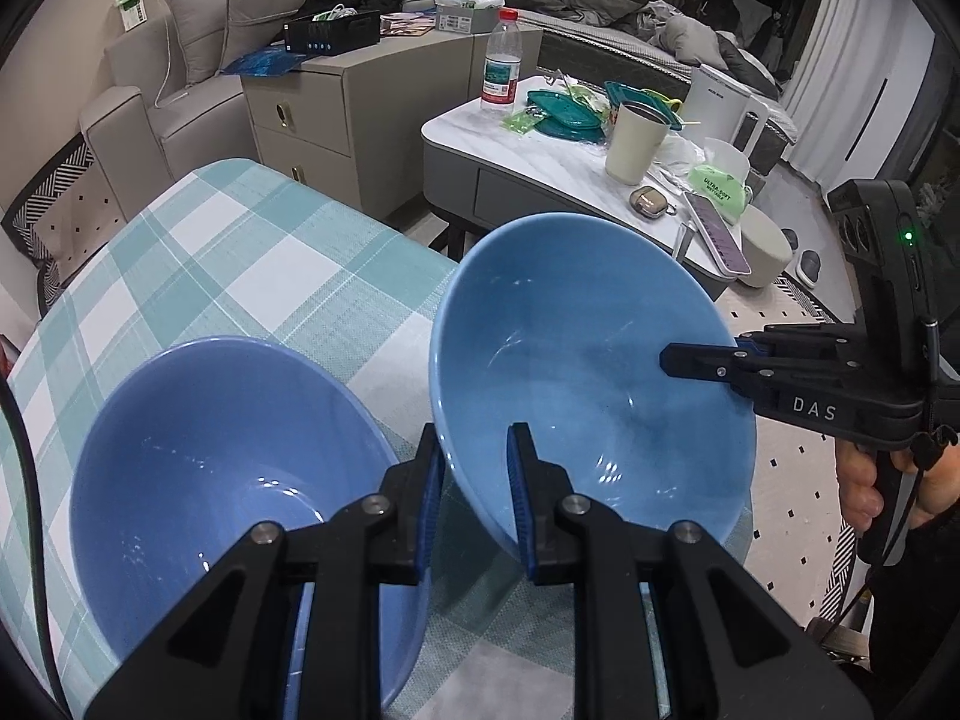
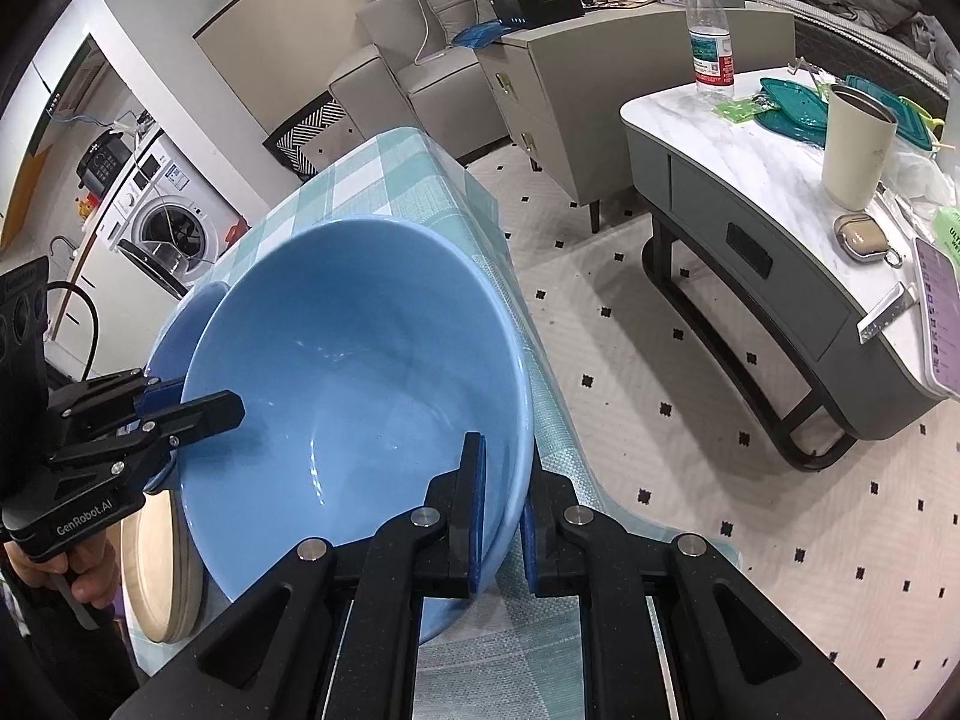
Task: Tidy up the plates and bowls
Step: 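Lift the light blue bowl with both tools, tilting it up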
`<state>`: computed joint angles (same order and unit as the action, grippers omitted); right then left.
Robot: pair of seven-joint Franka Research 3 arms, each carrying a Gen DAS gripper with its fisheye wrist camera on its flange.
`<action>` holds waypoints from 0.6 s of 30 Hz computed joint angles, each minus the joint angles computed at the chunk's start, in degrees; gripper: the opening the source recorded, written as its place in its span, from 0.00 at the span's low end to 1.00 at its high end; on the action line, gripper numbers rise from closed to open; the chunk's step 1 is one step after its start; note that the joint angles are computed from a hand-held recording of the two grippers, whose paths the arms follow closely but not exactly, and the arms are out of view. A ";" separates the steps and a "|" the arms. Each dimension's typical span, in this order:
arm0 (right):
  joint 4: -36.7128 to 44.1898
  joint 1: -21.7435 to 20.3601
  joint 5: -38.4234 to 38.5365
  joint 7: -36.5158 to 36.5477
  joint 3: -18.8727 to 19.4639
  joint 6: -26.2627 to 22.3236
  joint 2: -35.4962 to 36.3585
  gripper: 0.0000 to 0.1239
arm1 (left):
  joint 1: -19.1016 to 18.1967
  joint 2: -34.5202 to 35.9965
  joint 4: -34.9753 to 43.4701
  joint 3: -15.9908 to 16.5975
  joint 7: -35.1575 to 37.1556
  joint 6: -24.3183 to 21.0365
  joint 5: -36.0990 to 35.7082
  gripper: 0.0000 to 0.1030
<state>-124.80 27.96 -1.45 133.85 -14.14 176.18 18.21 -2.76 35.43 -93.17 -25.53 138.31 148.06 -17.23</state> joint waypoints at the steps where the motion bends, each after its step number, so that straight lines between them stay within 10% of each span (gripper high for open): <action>1: 0.16 0.11 -0.04 0.06 -0.08 -0.32 0.03 0.08 | 0.09 0.00 -0.04 -0.06 0.02 0.00 -0.08 0.19; 18: 1.94 -0.57 -5.72 3.98 0.23 -4.42 -0.79 0.08 | 0.54 -1.06 -1.10 -0.49 -0.34 1.41 -0.76 0.18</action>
